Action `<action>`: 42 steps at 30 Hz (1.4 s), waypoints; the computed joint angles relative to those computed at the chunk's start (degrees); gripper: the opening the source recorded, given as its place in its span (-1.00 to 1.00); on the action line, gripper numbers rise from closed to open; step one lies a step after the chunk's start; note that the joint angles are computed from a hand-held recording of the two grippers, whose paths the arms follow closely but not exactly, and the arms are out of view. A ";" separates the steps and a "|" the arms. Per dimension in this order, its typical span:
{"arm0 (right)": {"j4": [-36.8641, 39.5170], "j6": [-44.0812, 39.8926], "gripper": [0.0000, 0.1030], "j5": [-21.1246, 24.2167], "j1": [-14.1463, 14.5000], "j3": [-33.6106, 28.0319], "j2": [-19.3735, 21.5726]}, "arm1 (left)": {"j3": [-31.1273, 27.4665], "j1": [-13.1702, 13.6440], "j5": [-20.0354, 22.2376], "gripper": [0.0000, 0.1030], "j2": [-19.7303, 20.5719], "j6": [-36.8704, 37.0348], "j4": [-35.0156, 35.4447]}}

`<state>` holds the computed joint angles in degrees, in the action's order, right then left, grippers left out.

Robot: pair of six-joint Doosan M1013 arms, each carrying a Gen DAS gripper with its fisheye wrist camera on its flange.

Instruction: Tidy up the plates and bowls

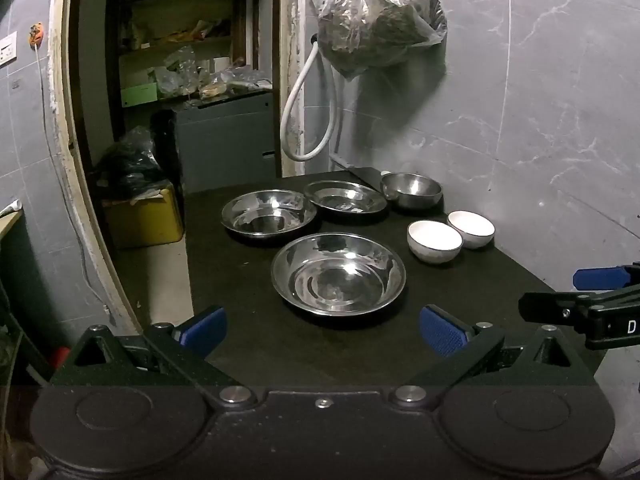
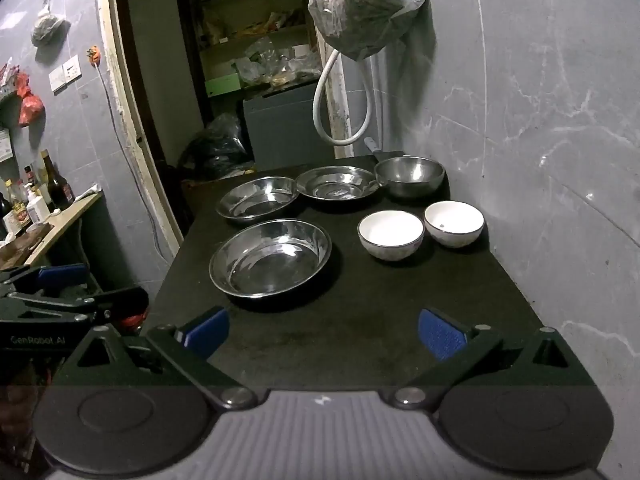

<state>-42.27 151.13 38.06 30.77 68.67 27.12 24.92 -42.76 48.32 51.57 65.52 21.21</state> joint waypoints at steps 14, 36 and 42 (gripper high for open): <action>0.25 -0.33 1.00 -0.29 -0.08 0.13 -0.05 | -0.18 -0.07 0.19 0.98 0.10 -0.03 0.12; 1.19 -1.39 1.00 0.31 -0.21 -0.95 0.54 | -0.70 0.03 0.67 0.98 0.44 0.39 -0.52; 1.20 -1.27 1.00 0.56 -0.25 -1.26 0.74 | -0.81 0.03 0.75 0.98 0.50 0.39 -0.53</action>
<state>-41.07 149.86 38.63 30.52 67.41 27.86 24.11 -42.73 49.08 52.08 65.91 20.68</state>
